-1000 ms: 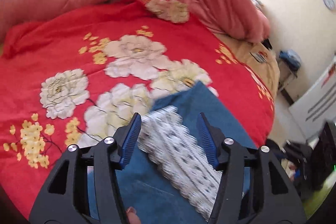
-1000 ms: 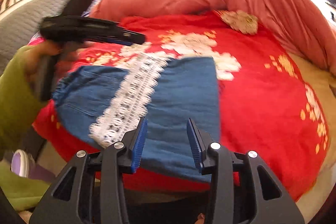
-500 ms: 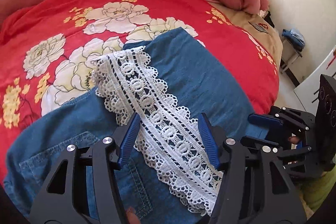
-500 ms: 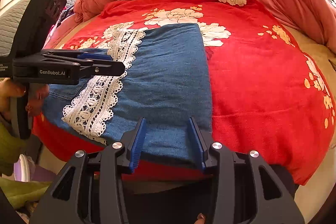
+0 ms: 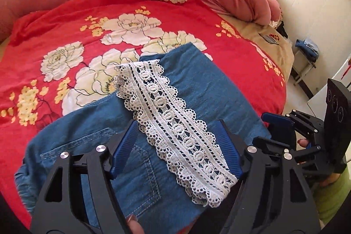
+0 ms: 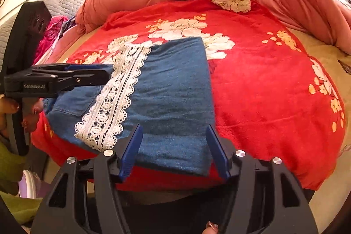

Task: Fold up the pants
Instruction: 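Lay the folded legs flat and open both tools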

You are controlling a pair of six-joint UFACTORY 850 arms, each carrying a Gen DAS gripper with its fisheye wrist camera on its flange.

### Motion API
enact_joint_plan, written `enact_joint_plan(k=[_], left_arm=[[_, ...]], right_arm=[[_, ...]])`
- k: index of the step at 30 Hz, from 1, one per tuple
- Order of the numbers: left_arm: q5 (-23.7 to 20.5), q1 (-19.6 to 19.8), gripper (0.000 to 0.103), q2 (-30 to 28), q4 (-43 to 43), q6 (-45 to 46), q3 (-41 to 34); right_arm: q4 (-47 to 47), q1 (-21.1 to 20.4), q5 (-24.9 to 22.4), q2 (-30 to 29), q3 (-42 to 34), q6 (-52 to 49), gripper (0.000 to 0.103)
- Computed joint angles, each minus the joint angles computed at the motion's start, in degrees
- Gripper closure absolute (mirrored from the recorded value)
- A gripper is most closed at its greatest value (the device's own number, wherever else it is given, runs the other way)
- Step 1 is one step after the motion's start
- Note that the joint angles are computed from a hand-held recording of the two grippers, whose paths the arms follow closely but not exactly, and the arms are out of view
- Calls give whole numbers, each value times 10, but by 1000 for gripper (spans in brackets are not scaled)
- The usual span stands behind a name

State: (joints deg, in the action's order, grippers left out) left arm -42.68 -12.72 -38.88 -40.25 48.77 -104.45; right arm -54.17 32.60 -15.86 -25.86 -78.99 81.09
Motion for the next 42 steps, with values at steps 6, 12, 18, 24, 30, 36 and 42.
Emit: enact_joint_plan(k=[6,12,18,24,30,36,42], left_arm=[[10,6,30,20,-9,15,21],[14,14,23,34,-7,13,34],[18,29,14,49,-28,25,48],[36,51,9,68,-40,31,67],[61,77,9,82,-45,27,84],[75,106,9,91,-26,0,102],[85,131,9,98,-6,-22,124]], right_arm=[[-74,8,-24,8,1,78,28],[-72,15,-49,4,-12,73,17],[-84,23,-88,0,-28,74,9],[-84,29,-102,-7,-44,63,8],[-68,35,-108,-17,-63,39,7],[-48,36,-103,-31,-97,1,7],[24,34,-85,-66,-160,-98,7]])
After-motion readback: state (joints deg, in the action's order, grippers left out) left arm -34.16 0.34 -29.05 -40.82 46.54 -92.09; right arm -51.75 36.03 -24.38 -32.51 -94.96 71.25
